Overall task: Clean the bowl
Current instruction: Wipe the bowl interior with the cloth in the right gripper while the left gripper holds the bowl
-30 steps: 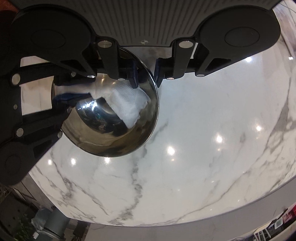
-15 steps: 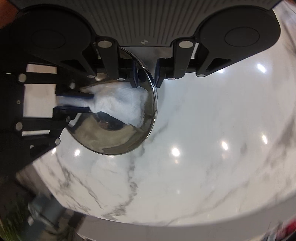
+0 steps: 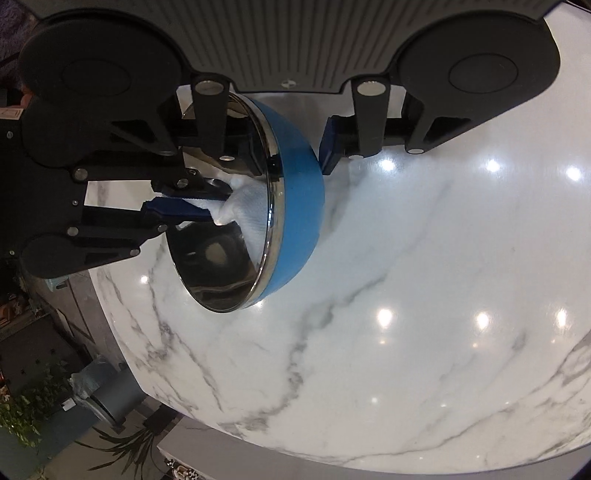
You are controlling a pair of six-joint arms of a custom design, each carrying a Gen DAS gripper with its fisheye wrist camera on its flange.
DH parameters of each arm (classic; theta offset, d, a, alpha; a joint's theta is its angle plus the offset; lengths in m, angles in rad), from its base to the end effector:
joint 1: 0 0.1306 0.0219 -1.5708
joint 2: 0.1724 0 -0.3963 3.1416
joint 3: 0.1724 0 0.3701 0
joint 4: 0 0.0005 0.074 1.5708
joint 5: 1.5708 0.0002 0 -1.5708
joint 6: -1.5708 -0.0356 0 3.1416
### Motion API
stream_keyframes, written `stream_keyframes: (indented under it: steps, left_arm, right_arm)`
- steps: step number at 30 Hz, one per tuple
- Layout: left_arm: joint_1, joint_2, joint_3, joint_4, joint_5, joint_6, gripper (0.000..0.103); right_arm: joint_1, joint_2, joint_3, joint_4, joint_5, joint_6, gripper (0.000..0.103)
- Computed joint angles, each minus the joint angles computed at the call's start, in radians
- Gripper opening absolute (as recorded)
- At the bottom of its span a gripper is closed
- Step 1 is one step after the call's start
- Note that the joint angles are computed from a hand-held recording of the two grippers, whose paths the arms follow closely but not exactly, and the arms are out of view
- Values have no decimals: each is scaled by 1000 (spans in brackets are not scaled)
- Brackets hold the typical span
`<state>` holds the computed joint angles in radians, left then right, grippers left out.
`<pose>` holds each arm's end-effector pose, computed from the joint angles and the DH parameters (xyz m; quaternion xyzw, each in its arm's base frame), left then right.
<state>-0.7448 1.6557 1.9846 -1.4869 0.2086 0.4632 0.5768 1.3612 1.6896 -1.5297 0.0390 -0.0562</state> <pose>0.3744 -0.3559 0.5336 0.1577 0.9608 -0.1996 0.1099 0.3337 0.2148 0.5437 -0.2495 0.9506 0.0389 0.1805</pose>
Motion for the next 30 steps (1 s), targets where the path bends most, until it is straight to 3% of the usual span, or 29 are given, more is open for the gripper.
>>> stream_keyframes:
  steps: [3, 9, 13, 17, 23, 26, 30]
  left_arm:
    - [-4, 6, 8, -17, -17, 9, 24]
    - [-11, 15, 20, -45, -60, 12, 19]
    - [-29, 20, 41, -59, -122, -20, 18]
    - [-44, 26, 59, -69, -158, -55, 18]
    - [-53, 33, 69, -71, -190, -77, 18]
    - [-52, 32, 65, -63, -185, -74, 17]
    - [-49, 28, 58, -58, -181, -66, 18]
  right_arm:
    - [-14, -33, -28, 10, -27, -41, 10]
    - [-16, -18, -67, 67, -201, -197, 10]
    - [-29, -16, -56, 47, -212, -202, 10]
    - [54, 4, -18, -2, -44, -51, 9]
    - [193, -6, -46, 12, 316, 184, 9]
    - [201, -15, -60, 26, 339, 183, 9]
    - [180, -24, -65, 39, 306, 128, 9]
